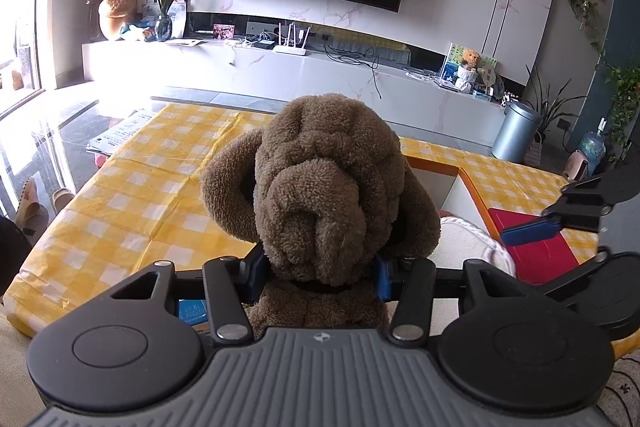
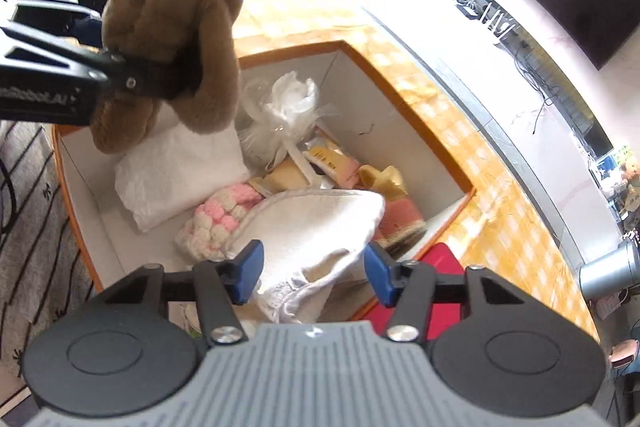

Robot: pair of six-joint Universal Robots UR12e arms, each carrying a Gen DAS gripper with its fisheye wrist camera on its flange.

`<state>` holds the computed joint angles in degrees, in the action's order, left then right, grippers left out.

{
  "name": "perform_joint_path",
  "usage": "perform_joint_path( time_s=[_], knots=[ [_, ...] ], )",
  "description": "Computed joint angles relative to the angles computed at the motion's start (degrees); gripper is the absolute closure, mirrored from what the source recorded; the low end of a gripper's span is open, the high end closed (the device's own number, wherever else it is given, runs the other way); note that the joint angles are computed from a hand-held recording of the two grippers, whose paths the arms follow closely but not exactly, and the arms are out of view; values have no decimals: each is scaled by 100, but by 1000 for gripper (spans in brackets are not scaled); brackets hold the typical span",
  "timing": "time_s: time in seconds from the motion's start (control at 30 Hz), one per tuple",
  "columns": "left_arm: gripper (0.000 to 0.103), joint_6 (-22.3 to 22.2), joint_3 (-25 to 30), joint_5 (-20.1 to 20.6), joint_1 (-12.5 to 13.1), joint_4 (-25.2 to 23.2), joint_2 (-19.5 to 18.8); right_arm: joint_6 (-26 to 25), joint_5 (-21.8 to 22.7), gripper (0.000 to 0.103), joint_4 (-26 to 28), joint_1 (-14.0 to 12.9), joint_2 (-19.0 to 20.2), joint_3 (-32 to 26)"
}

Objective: Organize soft objects
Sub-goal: 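Lower the plush dog into the box and open the left gripper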

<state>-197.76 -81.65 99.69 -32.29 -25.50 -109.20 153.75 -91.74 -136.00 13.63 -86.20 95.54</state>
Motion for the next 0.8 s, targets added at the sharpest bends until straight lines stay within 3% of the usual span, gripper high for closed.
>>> perform_joint_path(
  time_s=[0.1, 0.27, 0.43, 0.6, 0.67, 0.8],
  knots=[
    [45, 169, 118, 91, -29, -178, -58, 180, 256, 33, -256, -161, -217, 155],
    [45, 571, 414, 267, -103, -449, -217, 1058, 822, 30, -632, -476, -428, 366],
    [45, 784, 704, -33, -91, -822, -359, 1566, 853, 30, -931, -620, -509, 577],
    [45, 1227, 940, 235, -177, -1071, -543, 1956, 905, 30, -1044, -760, -561, 700],
    [45, 1345, 1007, 133, -166, -1248, -583, 2051, 947, 30, -1122, -798, -562, 735],
    [43, 1271, 1168, -18, -129, -1777, -659, 2196, 1083, 30, -1193, -851, -563, 780]
  ],
)
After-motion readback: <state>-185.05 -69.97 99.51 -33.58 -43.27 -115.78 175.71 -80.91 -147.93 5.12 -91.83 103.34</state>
